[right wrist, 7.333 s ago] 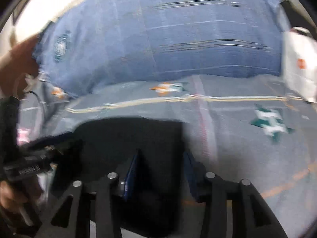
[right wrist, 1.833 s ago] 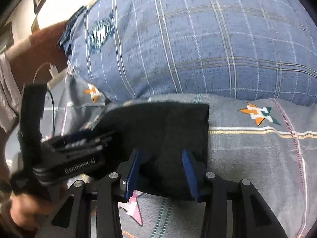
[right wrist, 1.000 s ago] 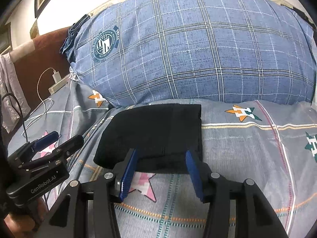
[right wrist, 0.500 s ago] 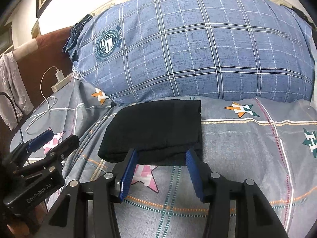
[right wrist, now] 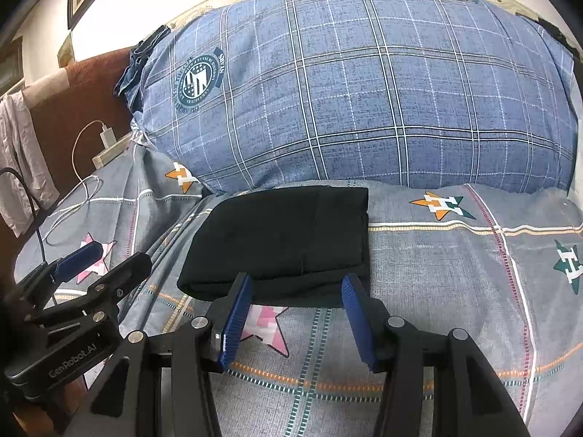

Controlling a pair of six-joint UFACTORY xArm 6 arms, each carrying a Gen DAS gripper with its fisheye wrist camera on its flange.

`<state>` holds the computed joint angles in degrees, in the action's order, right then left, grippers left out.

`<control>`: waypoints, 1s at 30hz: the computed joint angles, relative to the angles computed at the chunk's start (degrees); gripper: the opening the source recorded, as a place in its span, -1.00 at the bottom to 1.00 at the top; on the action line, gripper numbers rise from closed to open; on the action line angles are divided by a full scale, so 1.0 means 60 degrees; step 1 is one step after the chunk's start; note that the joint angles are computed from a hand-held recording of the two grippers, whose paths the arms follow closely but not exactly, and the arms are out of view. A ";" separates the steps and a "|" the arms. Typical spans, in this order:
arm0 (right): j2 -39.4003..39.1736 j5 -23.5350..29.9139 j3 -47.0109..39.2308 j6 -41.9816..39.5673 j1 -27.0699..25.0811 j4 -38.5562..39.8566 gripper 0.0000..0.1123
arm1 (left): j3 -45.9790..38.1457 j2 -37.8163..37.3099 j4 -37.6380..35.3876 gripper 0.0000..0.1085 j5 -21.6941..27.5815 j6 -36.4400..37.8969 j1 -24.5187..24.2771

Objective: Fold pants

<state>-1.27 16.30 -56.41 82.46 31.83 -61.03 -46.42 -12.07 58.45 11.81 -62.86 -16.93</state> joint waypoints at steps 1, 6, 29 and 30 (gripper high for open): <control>0.0013 0.0024 -0.0013 -0.0017 0.0013 0.0017 -0.12 | 0.0015 0.0013 -0.0135 0.44 -0.0051 0.0105 0.0013; 0.0070 0.0090 -0.0068 -0.0055 0.0071 0.0042 -0.11 | 0.0056 0.0049 -0.0548 0.44 -0.0214 0.0411 0.0079; 0.0246 0.0224 -0.0195 -0.0289 0.0241 0.0359 -0.11 | 0.0193 0.0084 -0.1418 0.44 -0.0378 0.1133 0.0180; 0.0248 0.0229 -0.0199 -0.0282 0.0246 0.0355 -0.11 | 0.0201 0.0080 -0.1411 0.44 -0.0373 0.1127 0.0175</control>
<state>0.22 17.68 -57.60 80.76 33.31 -58.90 -45.22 -11.59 49.99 9.57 -56.10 -15.88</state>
